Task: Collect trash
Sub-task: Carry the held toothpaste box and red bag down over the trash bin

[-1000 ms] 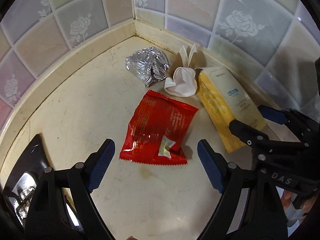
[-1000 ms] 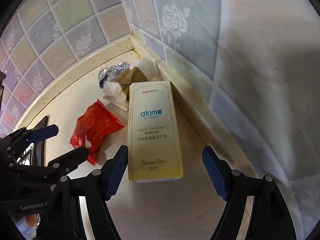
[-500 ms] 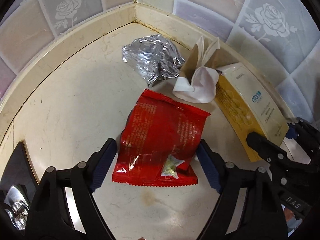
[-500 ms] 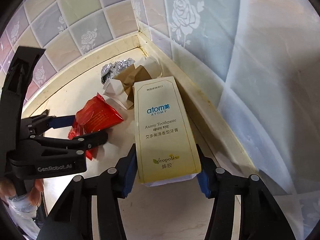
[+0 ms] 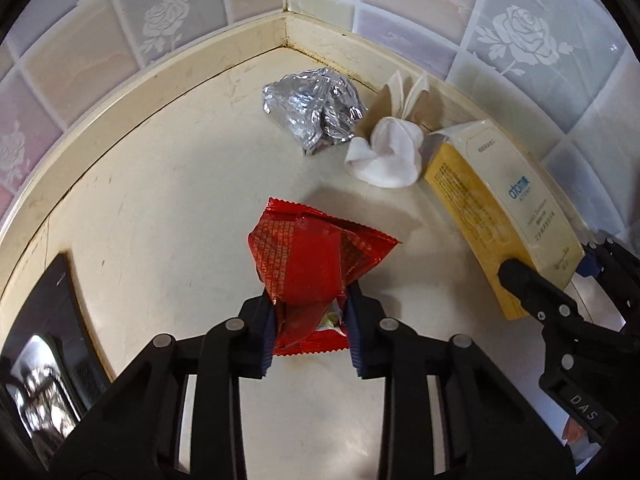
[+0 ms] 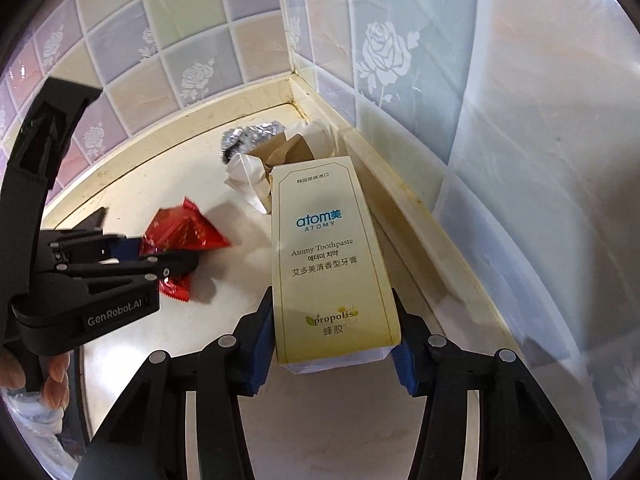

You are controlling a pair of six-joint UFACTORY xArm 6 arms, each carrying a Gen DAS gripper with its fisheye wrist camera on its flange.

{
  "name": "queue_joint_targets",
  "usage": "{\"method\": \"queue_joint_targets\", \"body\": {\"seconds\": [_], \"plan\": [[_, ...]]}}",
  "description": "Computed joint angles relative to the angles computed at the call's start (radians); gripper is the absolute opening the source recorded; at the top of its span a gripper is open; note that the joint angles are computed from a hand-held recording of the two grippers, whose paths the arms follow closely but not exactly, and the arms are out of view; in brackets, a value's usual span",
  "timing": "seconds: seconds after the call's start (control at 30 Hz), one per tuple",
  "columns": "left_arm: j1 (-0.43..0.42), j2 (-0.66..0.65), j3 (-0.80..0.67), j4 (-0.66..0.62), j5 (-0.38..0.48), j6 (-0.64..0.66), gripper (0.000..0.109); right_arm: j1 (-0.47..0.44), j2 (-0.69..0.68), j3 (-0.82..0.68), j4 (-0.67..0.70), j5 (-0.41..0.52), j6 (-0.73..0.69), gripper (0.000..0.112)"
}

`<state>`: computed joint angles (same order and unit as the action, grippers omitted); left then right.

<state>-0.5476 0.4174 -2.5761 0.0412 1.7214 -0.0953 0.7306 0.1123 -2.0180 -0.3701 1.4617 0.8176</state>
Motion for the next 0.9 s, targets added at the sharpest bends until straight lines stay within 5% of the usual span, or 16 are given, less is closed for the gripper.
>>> {"method": "queue_joint_targets", "body": {"seconds": [0.17, 0.53, 0.77, 0.9], "plan": [[-0.034, -0.162, 0.157, 0.024, -0.025, -0.029, 0.023, 0.034, -0.044, 0.015, 0.004, -0.003, 0.048, 0.049], [-0.18, -0.354, 0.134, 0.108, 0.062, -0.071, 0.022, 0.289, -0.096, -0.109, -0.132, 0.144, 0.22, 0.049], [-0.404, -0.565, 0.239, 0.253, 0.14, -0.178, 0.022, 0.572, -0.003, -0.349, -0.303, 0.346, 0.345, 0.049], [-0.622, -0.675, 0.31, 0.391, 0.214, -0.292, 0.022, 0.752, 0.132, -0.6, -0.415, 0.501, 0.388, 0.049]]}}
